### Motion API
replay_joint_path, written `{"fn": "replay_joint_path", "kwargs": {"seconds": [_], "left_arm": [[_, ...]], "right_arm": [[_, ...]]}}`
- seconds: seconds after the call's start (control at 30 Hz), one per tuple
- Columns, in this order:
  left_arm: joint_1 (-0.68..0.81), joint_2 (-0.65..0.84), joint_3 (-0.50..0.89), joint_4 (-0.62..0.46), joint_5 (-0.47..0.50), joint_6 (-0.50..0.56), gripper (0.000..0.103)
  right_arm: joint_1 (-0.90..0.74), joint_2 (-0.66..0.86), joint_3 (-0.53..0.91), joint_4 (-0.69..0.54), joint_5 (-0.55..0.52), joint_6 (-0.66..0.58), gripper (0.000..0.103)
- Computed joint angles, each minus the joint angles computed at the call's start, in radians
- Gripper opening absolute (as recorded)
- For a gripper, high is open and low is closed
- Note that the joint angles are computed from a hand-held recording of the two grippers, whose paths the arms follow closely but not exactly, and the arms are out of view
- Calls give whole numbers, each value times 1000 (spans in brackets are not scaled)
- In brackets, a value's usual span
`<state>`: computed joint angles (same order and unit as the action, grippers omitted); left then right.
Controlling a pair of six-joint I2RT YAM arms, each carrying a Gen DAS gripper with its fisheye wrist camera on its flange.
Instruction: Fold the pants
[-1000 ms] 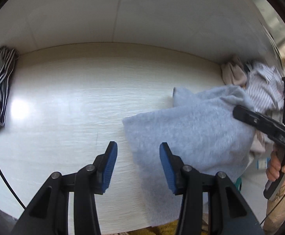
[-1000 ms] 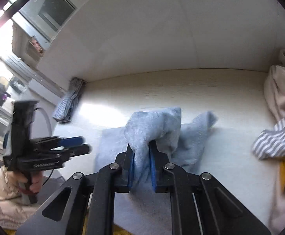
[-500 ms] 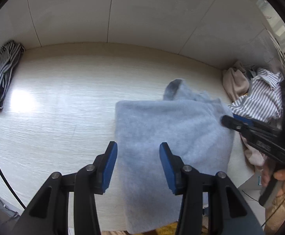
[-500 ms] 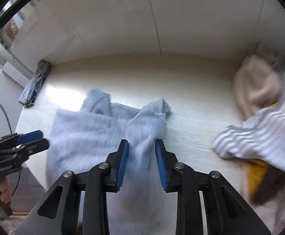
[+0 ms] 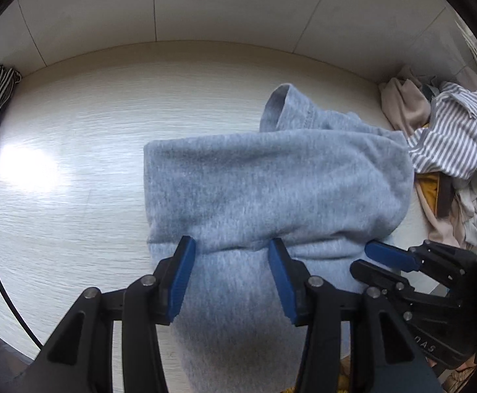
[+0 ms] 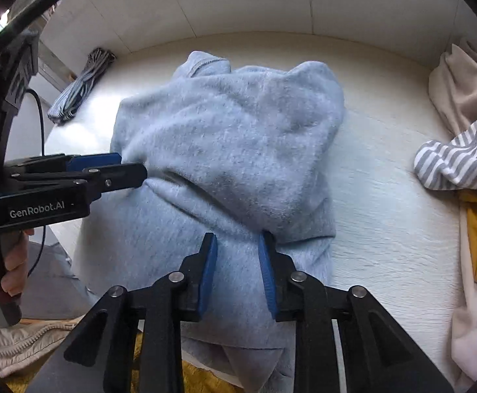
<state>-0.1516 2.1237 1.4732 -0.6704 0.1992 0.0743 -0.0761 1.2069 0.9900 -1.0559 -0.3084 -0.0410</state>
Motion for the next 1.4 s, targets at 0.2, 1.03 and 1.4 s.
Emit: {"fn": "replay_joint_path", "kwargs": {"seconds": [0.2, 1.03, 1.4], "left_arm": [[38, -47, -34, -7, 8, 21, 53], [179, 10, -17, -62, 171, -14, 73], [216, -25, -37, -26, 183, 15, 26]], "right_arm": [[15, -12, 85, -27, 21, 37, 39], [71, 191, 37, 202, 59, 98, 58], [136, 201, 58, 269, -54, 183, 18]]}}
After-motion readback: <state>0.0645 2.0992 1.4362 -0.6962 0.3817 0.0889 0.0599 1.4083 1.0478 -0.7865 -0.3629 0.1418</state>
